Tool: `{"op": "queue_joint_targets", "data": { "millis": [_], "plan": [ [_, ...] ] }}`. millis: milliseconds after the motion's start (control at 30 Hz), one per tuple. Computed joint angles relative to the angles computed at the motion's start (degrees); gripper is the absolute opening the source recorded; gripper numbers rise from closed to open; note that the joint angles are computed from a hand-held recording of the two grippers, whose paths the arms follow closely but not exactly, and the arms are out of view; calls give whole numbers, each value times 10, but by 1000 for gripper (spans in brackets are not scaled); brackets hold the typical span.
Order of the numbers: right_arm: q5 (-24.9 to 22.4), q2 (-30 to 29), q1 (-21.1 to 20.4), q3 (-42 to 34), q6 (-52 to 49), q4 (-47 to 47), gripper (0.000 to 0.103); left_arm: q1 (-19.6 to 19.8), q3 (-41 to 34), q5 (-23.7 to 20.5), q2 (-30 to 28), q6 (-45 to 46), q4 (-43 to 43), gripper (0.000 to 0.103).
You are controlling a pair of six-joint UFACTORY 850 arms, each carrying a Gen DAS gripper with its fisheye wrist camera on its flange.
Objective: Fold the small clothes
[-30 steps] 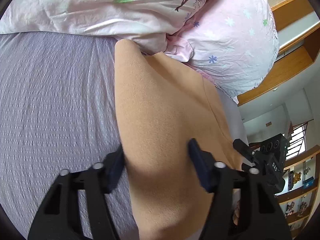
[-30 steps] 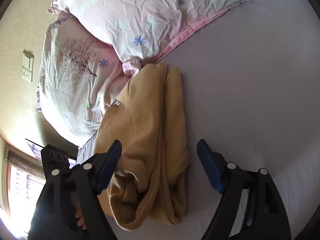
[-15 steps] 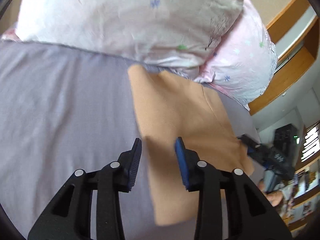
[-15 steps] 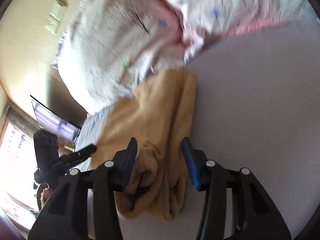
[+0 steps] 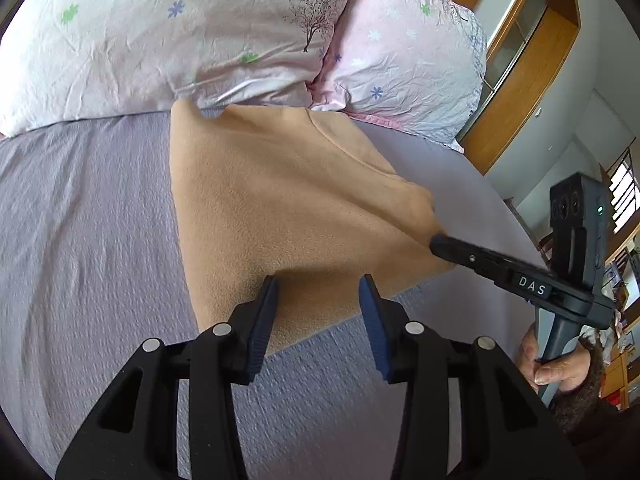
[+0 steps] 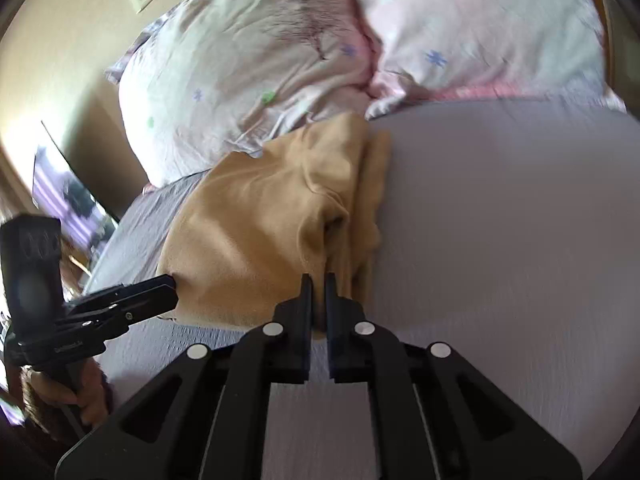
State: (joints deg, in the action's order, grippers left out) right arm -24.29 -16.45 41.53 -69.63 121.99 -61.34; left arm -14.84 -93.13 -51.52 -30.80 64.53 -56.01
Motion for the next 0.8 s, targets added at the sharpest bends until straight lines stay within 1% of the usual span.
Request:
{"op": "queue_joint_targets", "data": {
  "millis": [33, 67, 133, 167, 200, 233, 267, 300, 333, 367, 400, 467, 500, 567, 633, 667, 800],
  "plan": [
    [18, 0, -5, 10, 36, -25, 5, 1, 1, -2, 0, 0, -1, 43],
    [28, 0, -6, 16, 48, -31, 5, 2, 3, -2, 0, 2, -4, 43],
    [29, 4, 0, 23, 82, -67, 13, 7, 23, 3, 14, 16, -18, 43],
    [20, 7, 6, 23, 90, -76, 27, 13, 41, 8, 28, 28, -28, 43],
    [11, 13, 11, 26, 97, -86, 58, 18, 59, 13, 40, 39, -39, 47],
    [-10, 21, 22, 29, 99, -95, 73, 23, 78, 22, 54, 45, -47, 51],
    [-29, 23, 30, 28, 91, -94, 89, 28, 98, 34, 68, 45, -50, 63],
    [-56, 23, 42, 22, 59, -75, 99, 31, 112, 46, 79, 41, -48, 77],
    [-71, 21, 49, 12, 17, -44, 101, 32, 130, 66, 92, 34, -43, 88],
    [-84, 16, 53, 1, -25, -9, 101, 30, 141, 88, 101, 19, -32, 91],
    [-108, 3, 59, -19, -84, 48, 101, 26, 149, 107, 107, -2, -11, 94],
    [-165, -29, 62, -64, -175, 136, 101, 14, 153, 141, 108, -52, 41, 94],
    [-187, -44, 62, -81, -203, 158, 101, 9, 154, 155, 108, -74, 65, 94],
    [-217, -71, 58, -112, -253, 195, 101, -8, 146, 194, 101, -159, 157, 94],
    [-220, -86, 55, -124, -274, 212, 101, -25, 145, 232, 99, -236, 251, 94],
    [-219, -91, 54, -127, -278, 214, 101, -29, 146, 242, 99, -250, 269, 94],
    [-229, -109, 53, -145, -296, 226, 101, -36, 147, 253, 97, -291, 318, 96]
  ]
}}
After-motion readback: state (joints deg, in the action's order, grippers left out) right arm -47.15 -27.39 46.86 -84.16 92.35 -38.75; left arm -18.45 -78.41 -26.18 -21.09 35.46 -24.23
